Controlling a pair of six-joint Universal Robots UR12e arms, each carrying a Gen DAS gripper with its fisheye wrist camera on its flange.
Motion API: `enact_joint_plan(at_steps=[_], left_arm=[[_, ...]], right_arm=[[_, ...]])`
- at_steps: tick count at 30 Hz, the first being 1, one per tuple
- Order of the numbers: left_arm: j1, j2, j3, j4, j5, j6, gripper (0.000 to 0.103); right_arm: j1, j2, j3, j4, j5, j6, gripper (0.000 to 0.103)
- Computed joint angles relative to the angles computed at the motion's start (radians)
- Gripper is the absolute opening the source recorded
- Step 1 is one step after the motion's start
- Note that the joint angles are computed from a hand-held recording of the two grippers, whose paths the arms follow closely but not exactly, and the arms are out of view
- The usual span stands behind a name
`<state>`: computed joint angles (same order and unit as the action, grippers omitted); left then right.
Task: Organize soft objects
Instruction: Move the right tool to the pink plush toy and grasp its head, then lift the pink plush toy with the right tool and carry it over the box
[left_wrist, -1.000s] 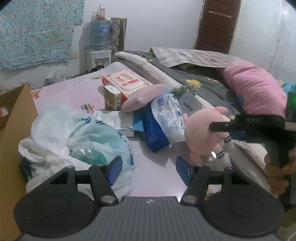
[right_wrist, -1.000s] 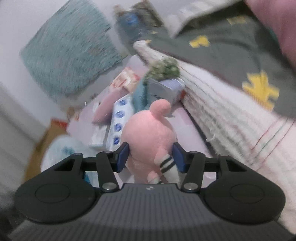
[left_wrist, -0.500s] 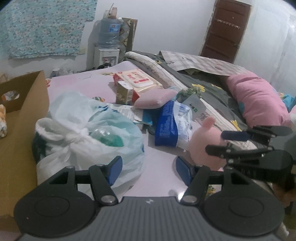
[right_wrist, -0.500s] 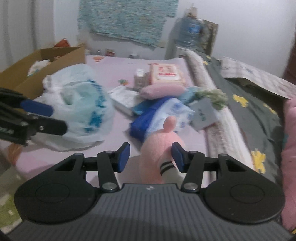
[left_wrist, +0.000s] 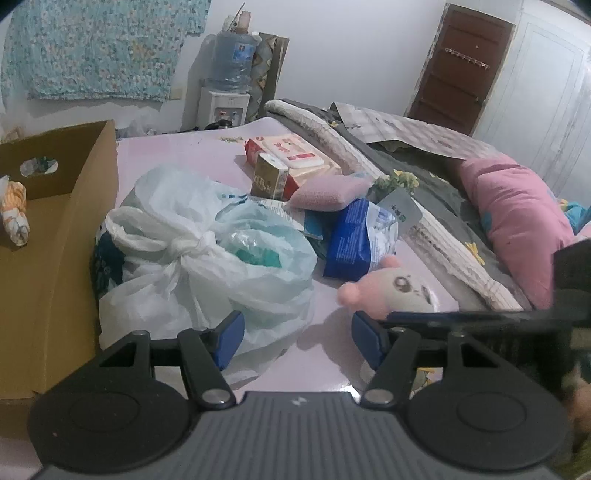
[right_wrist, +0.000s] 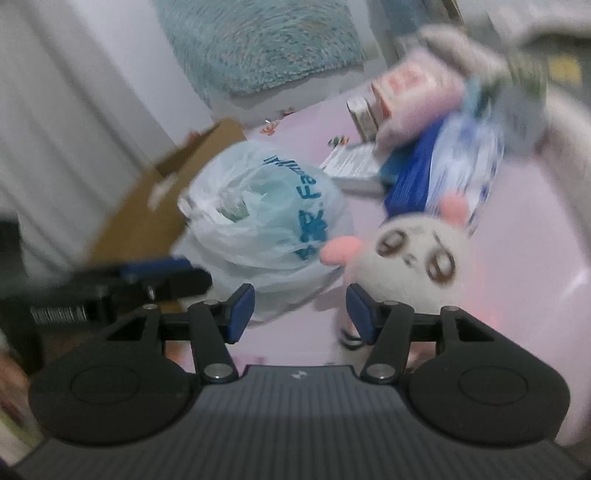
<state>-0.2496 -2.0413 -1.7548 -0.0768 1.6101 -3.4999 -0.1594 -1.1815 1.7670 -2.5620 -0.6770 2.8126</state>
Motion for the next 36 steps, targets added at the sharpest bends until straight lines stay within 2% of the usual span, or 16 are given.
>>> enact_joint_plan(at_steps=[2, 3, 5, 10, 15, 17, 18, 20, 22, 26, 31, 36], left_arm=[[0.003, 0.002, -0.005, 0.000, -0.009, -0.001, 0.067], [0.004, 0.003, -0.007, 0.001, -0.014, 0.001, 0.067], [0.007, 0.002, -0.008, 0.004, -0.028, 0.002, 0.068], [0.014, -0.010, 0.003, 0.001, -0.107, 0.010, 0.070], [0.012, -0.028, 0.032, -0.034, -0.169, 0.030, 0.070], [0.012, -0.038, 0.051, -0.055, -0.197, 0.042, 0.072], [0.010, -0.043, 0.060, -0.065, -0.203, 0.046, 0.074], [0.006, -0.058, 0.084, -0.088, -0.214, 0.067, 0.075], [-0.004, -0.076, 0.114, -0.120, -0.200, 0.089, 0.080], [-0.015, -0.110, 0.171, -0.192, -0.188, 0.113, 0.082], [-0.025, -0.142, 0.226, -0.277, -0.173, 0.130, 0.082], [-0.029, -0.156, 0.245, -0.291, -0.173, 0.135, 0.078]], right_arm=[[-0.019, 0.026, -0.010, 0.043, 0.098, 0.081, 0.055], [-0.024, 0.036, -0.008, 0.019, 0.115, 0.137, 0.055], [-0.039, 0.047, -0.001, -0.007, 0.174, 0.190, 0.057], [-0.066, 0.057, 0.015, -0.081, 0.248, 0.275, 0.062], [-0.097, 0.083, 0.023, -0.264, 0.309, 0.440, 0.065], [-0.106, 0.090, 0.025, -0.354, 0.296, 0.511, 0.066], [-0.112, 0.089, 0.023, -0.367, 0.281, 0.523, 0.067], [-0.113, 0.078, 0.022, -0.364, 0.207, 0.514, 0.068], [-0.111, 0.073, 0.016, -0.332, 0.151, 0.489, 0.070], [-0.101, 0.082, -0.008, -0.256, 0.088, 0.454, 0.070], [-0.082, 0.096, -0.037, -0.148, 0.057, 0.382, 0.071], [-0.070, 0.099, -0.038, -0.074, 0.062, 0.334, 0.068]])
